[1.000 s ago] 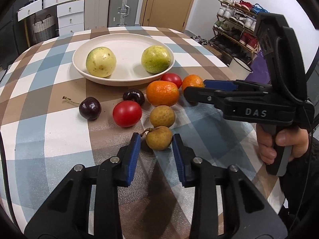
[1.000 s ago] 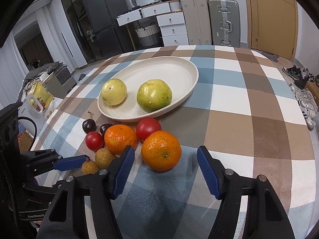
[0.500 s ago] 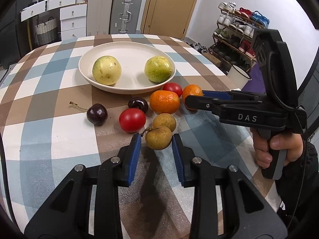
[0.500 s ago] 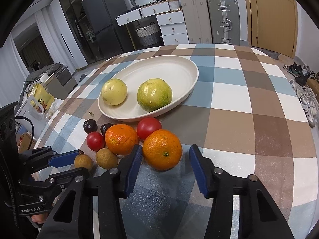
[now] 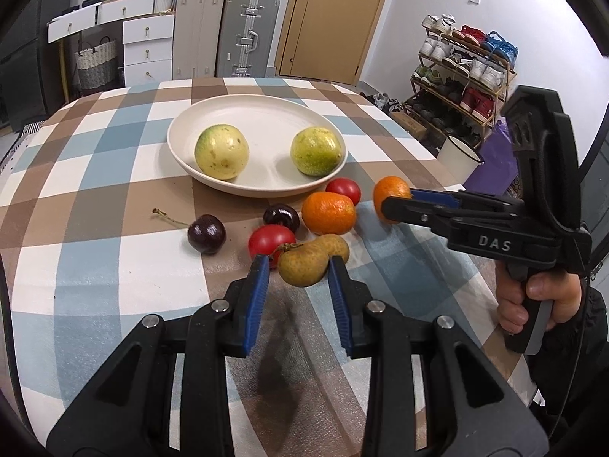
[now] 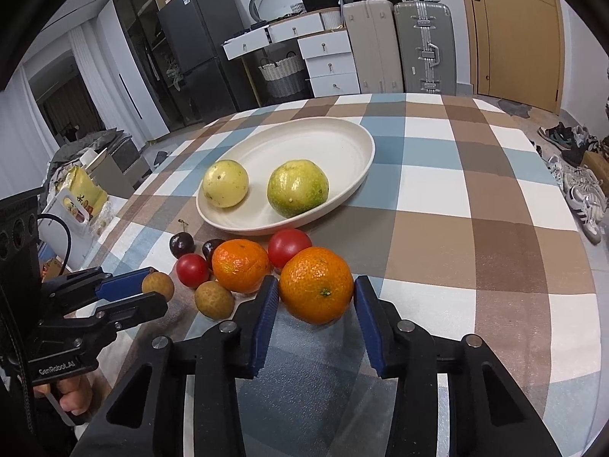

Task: Organize fruits
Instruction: 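Carry the longan and orange onto the plate and open both grippers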

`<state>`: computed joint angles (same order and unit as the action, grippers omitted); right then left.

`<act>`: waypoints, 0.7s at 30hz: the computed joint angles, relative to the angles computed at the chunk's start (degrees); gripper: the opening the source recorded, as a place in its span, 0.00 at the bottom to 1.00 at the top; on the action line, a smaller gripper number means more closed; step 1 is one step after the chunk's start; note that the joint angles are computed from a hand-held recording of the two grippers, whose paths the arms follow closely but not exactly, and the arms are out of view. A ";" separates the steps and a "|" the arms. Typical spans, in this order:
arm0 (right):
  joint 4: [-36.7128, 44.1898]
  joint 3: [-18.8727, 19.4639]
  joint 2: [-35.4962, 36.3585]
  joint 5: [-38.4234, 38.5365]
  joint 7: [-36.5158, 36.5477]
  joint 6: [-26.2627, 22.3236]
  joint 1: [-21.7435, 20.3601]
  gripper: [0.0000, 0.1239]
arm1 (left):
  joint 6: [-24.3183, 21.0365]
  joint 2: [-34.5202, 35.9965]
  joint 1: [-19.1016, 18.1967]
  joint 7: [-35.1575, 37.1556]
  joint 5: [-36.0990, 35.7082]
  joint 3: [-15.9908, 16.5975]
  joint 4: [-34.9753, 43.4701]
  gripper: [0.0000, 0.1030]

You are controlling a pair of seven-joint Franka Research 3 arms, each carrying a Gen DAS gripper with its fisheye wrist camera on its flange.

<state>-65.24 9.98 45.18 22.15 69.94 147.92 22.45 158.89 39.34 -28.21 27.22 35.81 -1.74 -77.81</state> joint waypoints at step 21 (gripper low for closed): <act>1.89 1.91 -0.13 3.36 -3.08 0.80 -0.19 0.34 | -2.31 -0.20 0.96 -1.66 3.21 1.67 2.67 0.28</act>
<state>-63.35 11.88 45.05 25.52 66.87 148.72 22.26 156.59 39.14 -27.25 25.56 39.02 -0.07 -75.13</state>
